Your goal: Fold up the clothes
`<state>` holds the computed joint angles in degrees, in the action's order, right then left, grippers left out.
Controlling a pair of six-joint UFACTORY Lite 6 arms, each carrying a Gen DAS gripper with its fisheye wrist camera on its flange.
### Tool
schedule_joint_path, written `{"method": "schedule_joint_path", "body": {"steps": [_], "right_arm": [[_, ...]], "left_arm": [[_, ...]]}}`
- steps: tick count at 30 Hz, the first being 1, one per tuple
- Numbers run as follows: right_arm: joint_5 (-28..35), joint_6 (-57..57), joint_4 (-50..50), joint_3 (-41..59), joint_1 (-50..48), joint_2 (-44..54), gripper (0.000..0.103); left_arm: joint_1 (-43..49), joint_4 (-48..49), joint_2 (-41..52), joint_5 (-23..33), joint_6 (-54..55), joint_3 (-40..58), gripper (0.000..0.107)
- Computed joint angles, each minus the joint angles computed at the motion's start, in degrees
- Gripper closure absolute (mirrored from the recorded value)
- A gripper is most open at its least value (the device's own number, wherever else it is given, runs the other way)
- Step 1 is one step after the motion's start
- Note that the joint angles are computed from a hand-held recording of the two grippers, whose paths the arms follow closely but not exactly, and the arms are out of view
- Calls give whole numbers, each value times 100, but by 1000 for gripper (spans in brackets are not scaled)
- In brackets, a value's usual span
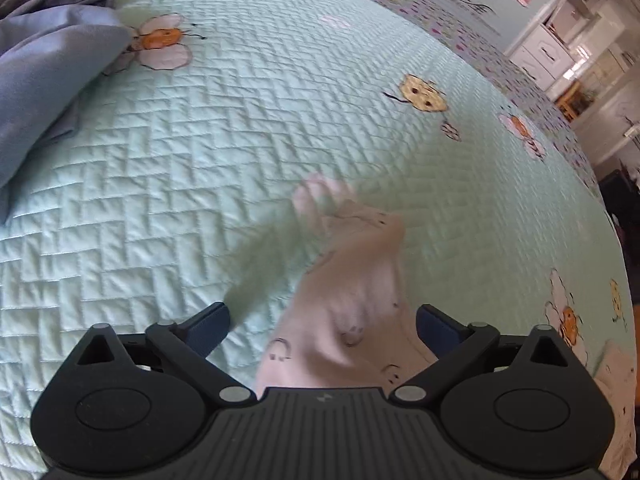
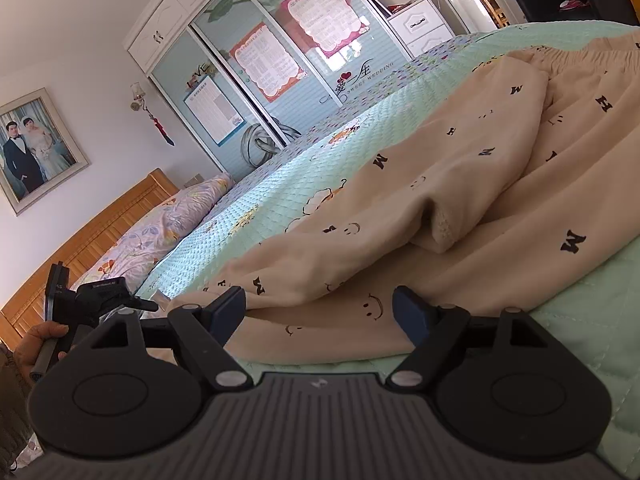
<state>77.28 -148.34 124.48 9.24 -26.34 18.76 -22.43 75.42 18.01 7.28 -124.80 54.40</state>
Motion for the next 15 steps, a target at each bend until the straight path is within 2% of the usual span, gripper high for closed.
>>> {"method": "schedule_joint_path", "body": {"steps": [1,3,4,5,6,8,9,11,15], "right_arm": [[11,1,-23,1,-21,12,21],[33,3,-72,4,-68,34,21],[41,6,-94,5,-88,41,21],[46,14,-99,5,-91,41,21],[52,19,-104,6,-94,45,21],[67,25,-98,9,-86,54,21],[72,25,-102,8,-89,58,21],[64,47,-96,8,-79,39,21],[51,80,-116,2,-92,3,21]], "left_arm": [[-61,-155,66,63,225,77,18],[-173,-471,122,182,719,173,41],[-218,-564,132,226,882,198,47],[-245,-642,101,215,1004,180,63],[-271,-723,69,203,1128,161,74],[-527,-717,-14,512,1253,163,86],[-701,-669,-50,746,1285,177,91],[-1280,-305,-149,1428,1279,205,92],[-2906,801,-262,3124,1381,242,93]]}}
